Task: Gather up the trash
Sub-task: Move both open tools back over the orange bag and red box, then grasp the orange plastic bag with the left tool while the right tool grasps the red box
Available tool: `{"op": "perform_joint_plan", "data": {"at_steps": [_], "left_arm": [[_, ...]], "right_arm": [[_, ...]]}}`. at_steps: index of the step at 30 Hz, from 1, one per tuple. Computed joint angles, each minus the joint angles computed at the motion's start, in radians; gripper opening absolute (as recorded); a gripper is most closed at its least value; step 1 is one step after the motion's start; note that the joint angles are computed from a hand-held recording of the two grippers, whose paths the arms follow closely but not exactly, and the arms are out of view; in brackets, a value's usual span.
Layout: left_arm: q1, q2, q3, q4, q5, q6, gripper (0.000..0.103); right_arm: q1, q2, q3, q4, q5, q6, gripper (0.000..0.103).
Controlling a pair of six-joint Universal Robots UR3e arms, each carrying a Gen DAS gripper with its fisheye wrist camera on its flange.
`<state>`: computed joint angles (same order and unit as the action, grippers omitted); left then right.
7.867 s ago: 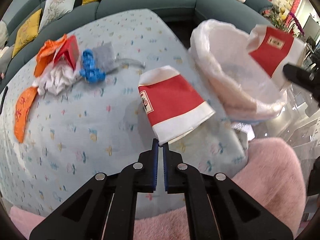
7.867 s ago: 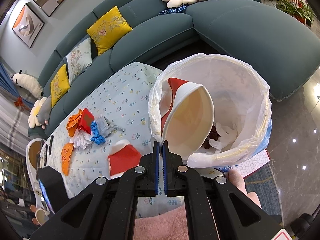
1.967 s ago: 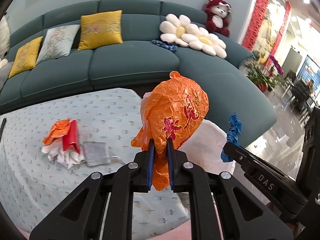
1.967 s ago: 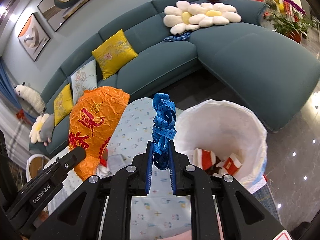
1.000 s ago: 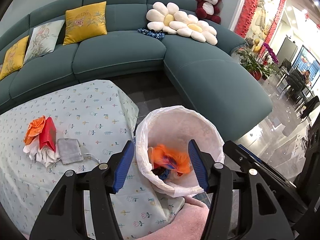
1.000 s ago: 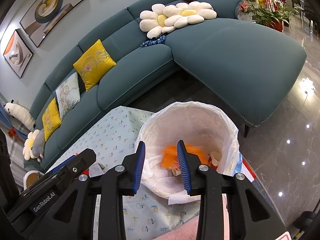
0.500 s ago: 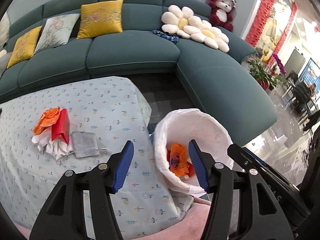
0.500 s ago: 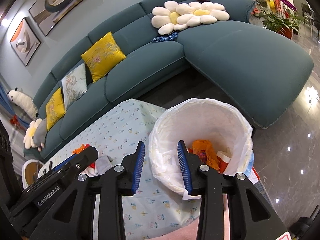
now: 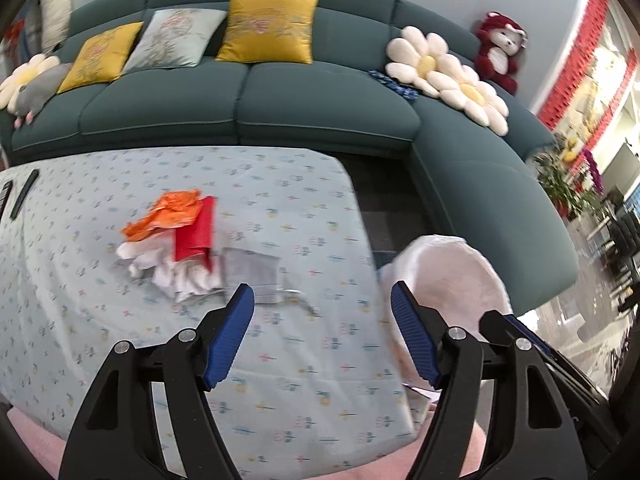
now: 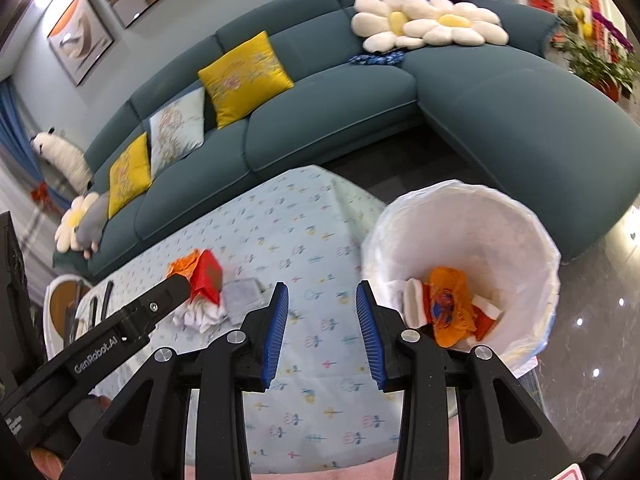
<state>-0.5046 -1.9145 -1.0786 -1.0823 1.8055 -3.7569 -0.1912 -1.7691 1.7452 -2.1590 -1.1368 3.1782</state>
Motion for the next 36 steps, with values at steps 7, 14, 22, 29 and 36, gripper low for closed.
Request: {"op": "perform_joint_plan", "data": {"at_steps": [7, 14, 22, 29, 36], "left_arm": [[0.117, 0.173, -0.265, 0.061, -0.006, 0.014, 0.069], [0.29, 0.307, -0.479, 0.125, -0.053, 0.106, 0.069], [0.482, 0.275, -0.521, 0.165, -0.167, 0.229, 0.069], [0.583, 0.145, -0.433, 0.161, -0.3, 0.272, 0.072], [0.617, 0.021, -0.347, 0.162, -0.377, 0.289, 0.06]], "right_arm": [[0.15, 0.112, -0.08, -0.034, -0.057, 0.054, 0.035], [0.302, 0.296, -0.21, -0.061, -0.093, 0.116, 0.035], [0.439, 0.596, -0.504, -0.027, -0.106, 0.181, 0.035], [0.499, 0.905, -0.909, 0.112, -0.1, 0.227, 0.035], [0.525, 1.157, -1.288, 0.28, -0.082, 0.244, 0.035]]}}
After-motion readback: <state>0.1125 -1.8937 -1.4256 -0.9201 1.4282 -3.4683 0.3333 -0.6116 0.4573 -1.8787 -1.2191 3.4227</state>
